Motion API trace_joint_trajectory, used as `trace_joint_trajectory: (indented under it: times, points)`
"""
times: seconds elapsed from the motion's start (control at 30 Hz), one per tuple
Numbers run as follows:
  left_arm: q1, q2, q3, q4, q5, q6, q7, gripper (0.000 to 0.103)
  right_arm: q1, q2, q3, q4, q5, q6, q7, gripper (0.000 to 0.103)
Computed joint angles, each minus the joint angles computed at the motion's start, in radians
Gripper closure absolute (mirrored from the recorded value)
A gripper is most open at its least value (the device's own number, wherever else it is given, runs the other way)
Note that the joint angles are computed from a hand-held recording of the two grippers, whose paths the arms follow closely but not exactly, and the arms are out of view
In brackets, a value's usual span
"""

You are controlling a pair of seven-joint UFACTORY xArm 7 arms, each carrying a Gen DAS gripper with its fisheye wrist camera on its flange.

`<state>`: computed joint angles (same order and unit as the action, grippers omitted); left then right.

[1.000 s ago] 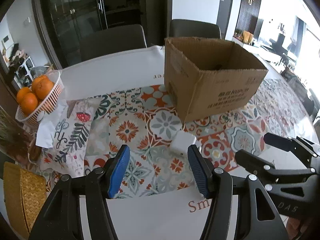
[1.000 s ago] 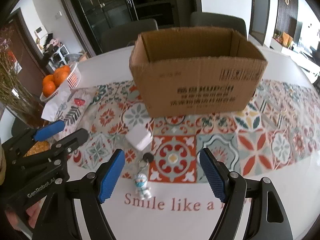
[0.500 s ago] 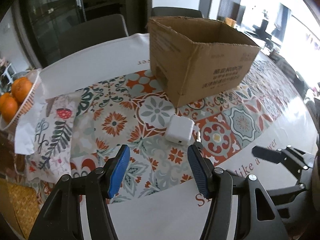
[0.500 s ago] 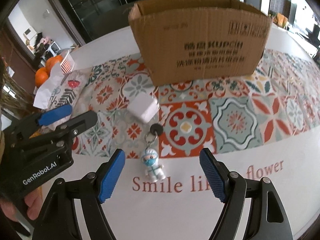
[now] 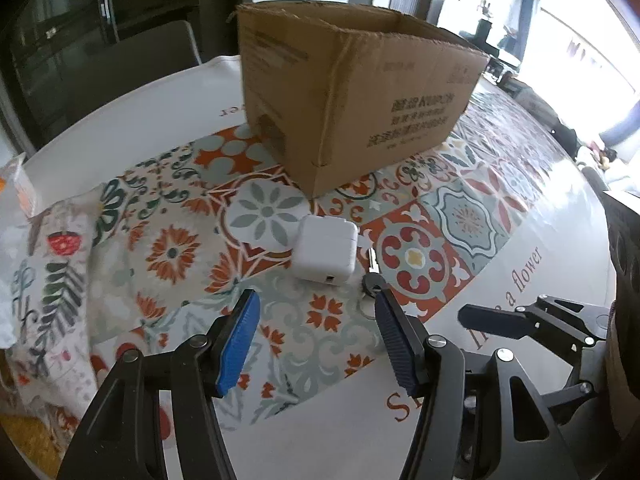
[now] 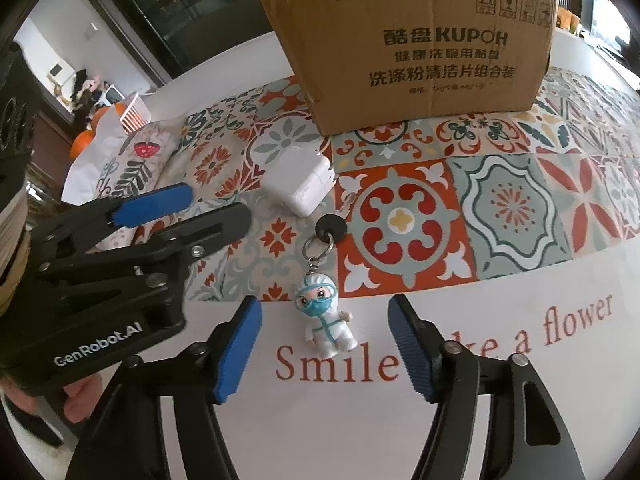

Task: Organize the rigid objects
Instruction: 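Move left tool to the white charger while right tool approaches the figure keychain, then close left tool on the white charger while right tool grasps the keychain figure, then lift and carry the charger with left tool while right tool carries the keychain to the box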

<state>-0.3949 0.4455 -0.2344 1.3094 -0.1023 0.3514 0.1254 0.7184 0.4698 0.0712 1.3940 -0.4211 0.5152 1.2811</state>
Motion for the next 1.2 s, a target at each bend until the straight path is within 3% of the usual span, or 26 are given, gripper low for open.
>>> trace_joint_trajectory:
  times: [0.17,0.67,0.73,0.9,1.0,1.2]
  points:
    - [0.021,0.038,-0.032,0.021,-0.026,-0.015,0.06,0.044,0.012,0.017,-0.015,-0.003,-0.021,-0.033,0.016,0.043]
    - [-0.007,0.165,-0.025,0.139,-0.002,-0.067,0.107,0.046,0.043,0.057,-0.068,-0.002,-0.049,-0.106,0.084,0.055]
    - [-0.02,0.183,-0.012,0.16,0.009,-0.064,0.094,0.05,0.047,0.063,-0.076,0.006,-0.058,-0.1,0.094,0.06]
    - [-0.032,0.213,0.0,0.187,0.024,-0.068,0.074,0.051,0.05,0.068,-0.087,0.016,-0.082,-0.084,0.11,0.074]
    - [-0.043,0.23,0.011,0.209,0.038,-0.062,0.058,0.057,0.048,0.065,-0.092,0.01,-0.094,-0.083,0.125,0.075]
    - [-0.029,0.246,-0.009,0.225,0.027,-0.062,0.063,0.058,0.042,0.048,-0.096,-0.007,-0.123,-0.063,0.159,0.075]
